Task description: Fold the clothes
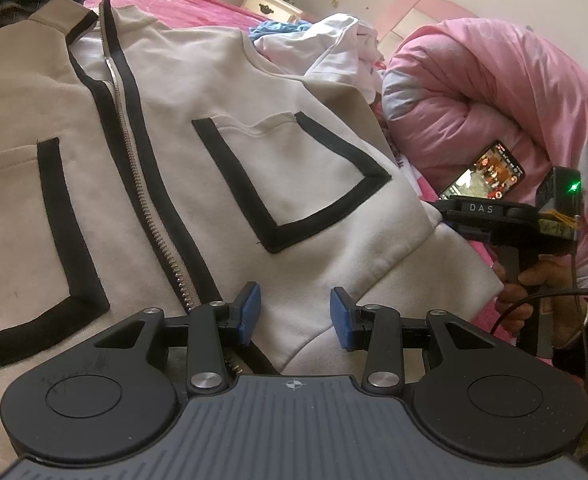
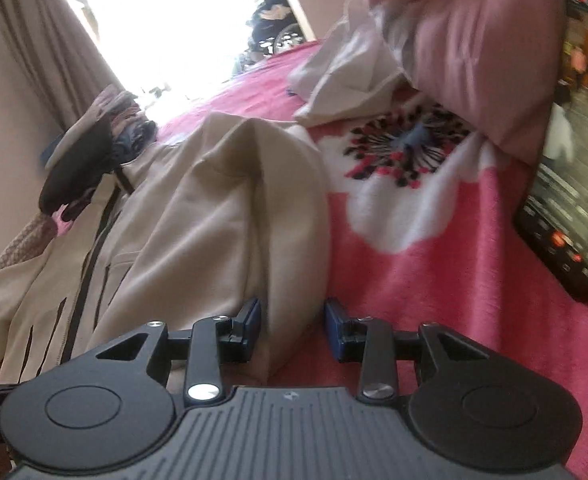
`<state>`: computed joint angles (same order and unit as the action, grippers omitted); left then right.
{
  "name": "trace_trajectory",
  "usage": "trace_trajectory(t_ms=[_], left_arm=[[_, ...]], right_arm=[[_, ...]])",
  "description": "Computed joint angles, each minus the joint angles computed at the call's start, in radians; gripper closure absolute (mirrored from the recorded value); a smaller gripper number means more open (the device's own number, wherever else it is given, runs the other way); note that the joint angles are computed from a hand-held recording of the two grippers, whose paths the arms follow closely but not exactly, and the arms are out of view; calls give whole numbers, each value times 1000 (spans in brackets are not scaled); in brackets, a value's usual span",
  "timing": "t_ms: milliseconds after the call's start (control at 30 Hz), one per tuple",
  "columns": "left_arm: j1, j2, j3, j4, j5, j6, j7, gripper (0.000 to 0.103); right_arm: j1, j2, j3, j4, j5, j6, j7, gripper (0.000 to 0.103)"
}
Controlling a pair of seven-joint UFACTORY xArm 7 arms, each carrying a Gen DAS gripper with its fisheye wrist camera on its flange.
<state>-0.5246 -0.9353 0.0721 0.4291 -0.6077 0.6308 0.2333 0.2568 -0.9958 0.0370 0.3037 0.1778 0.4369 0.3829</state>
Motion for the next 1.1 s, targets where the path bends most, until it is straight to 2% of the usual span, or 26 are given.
trace_trajectory(t_ms=[400, 467, 567, 633, 700, 733, 800, 900, 933, 1000, 1100], left_arm=[[-4, -5, 7, -6, -11, -3, -1, 65], [-5, -5, 6, -7, -11, -5, -1, 65], [-6, -1, 6, -6, -13, -8, -2, 65], [-7, -3, 8, -9, -14, -11, 0, 65], [-8, -4, 10, -11, -14, -13, 4, 65], [-9, -3, 11, -12, -14, -14, 6, 65], [-9, -1, 11, -11, -13, -15, 7, 65], [-9, 2, 11, -8, -12, -15, 8, 65], [-8, 4, 11, -7, -11, -12, 6, 65], [-5, 2, 8, -6, -6, -9, 9, 65], [-3, -1, 4, -7, 1, -7, 11, 65]], right_arm=[[92, 24, -61, -6, 107, -58, 30, 64], [129, 13, -102, -18, 169, -77, 54, 64], [229, 4, -194, -43, 271, -126, 46, 65], [278, 0, -252, -56, 336, -147, 44, 69], [284, 4, -282, -44, 358, -121, 32, 86], [242, 19, -257, -11, 315, -65, 13, 90], [138, 50, -162, 75, 174, 26, -65, 95], [45, 105, -71, 207, 5, 106, -201, 96], [32, 124, -53, 239, -31, 116, -245, 97], [-64, 156, 48, 283, -163, 104, -296, 99], [-202, 184, 154, 327, -331, 56, -315, 99]])
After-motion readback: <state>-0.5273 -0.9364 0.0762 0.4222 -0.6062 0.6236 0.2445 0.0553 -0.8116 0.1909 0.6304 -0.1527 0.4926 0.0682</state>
